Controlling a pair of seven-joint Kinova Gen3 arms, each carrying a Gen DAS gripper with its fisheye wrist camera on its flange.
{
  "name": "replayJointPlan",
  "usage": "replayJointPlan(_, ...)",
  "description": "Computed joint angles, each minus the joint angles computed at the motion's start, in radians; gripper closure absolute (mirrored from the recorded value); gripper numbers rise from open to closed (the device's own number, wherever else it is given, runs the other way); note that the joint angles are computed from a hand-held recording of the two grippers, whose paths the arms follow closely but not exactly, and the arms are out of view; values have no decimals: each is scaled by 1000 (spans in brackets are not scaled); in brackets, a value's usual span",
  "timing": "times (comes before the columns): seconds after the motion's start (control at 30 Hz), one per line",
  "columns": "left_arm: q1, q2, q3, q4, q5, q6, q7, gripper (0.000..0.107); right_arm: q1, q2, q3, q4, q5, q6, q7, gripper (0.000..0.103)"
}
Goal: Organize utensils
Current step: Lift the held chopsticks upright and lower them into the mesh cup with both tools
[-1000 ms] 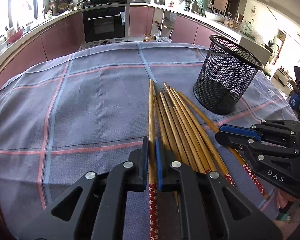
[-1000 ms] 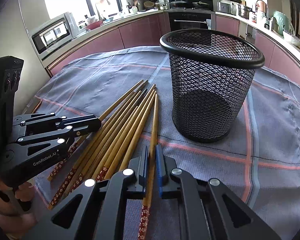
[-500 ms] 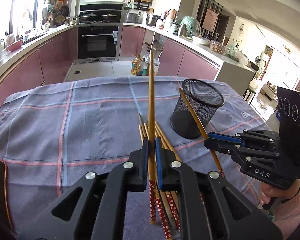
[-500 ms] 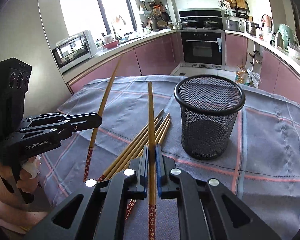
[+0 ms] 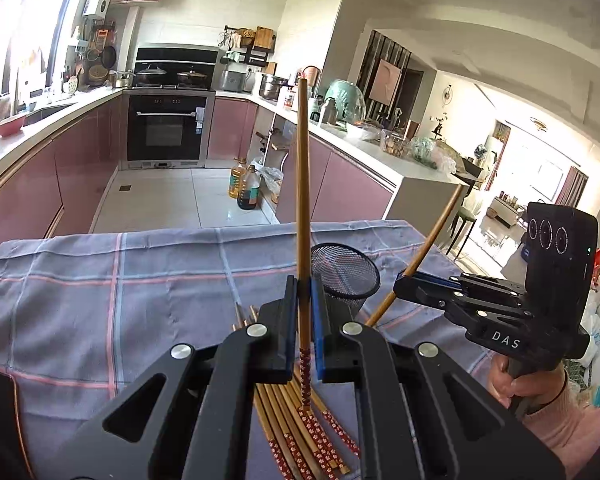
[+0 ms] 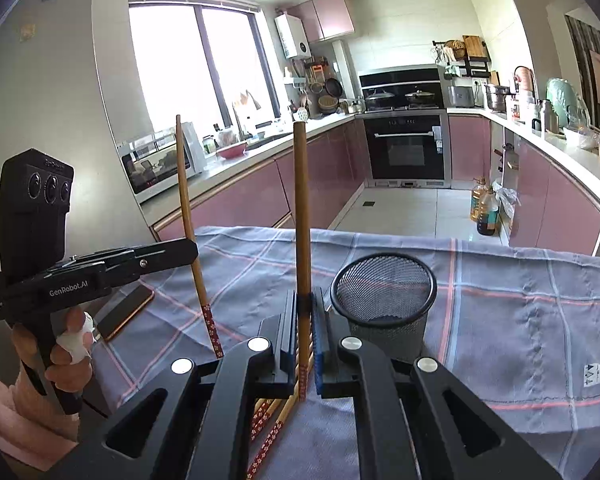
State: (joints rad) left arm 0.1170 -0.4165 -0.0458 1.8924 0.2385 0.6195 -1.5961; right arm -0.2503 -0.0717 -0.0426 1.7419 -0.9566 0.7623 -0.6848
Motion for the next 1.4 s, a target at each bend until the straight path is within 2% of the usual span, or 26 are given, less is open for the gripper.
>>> replayJointPlan(0.07, -15, 11, 35, -20, -20, -17, 16, 100, 7, 3, 13, -14, -28, 7, 18, 97)
replayJointPlan(0.4, 21, 113, 46, -154, -4, -81, 20, 100, 71, 46, 34, -145, -94, 58, 69, 97)
replayJointPlan(0.47, 32, 137, 38, -173, 13, -93, 15, 100, 79, 50, 24, -158, -88, 38, 68, 97)
replayJointPlan(0.57, 1, 168, 81, -184, -21, -133, 54, 100, 89, 68, 13, -176, -79, 14, 63, 97)
replayJointPlan(0.7, 9, 218, 81, -189, -25, -151, 59, 100, 93, 108, -9, -203, -26, -11, 21, 97)
replayJointPlan(0.73, -4, 226, 101, -188, -49, -152, 78, 100, 93, 119, -16, -212, -1, -12, 3, 97)
replayJointPlan(0.87, -14, 273, 136, -196, -110, -130, 122, 100, 100, 175, -43, -258, 101, 34, -78, 97)
replayJointPlan(1.1, 0, 329, 126, -160, -98, -109, 93, 100, 84, 246, -85, -324, 273, 113, -229, 97)
replayJointPlan(1.33, -1, 379, 100, -164, -63, -106, 19, 100, 73, 280, -110, -355, 335, 97, -323, 96)
replayJointPlan(1.4, -13, 382, 109, -166, -73, -105, 30, 100, 69, 283, -115, -355, 348, 79, -344, 95)
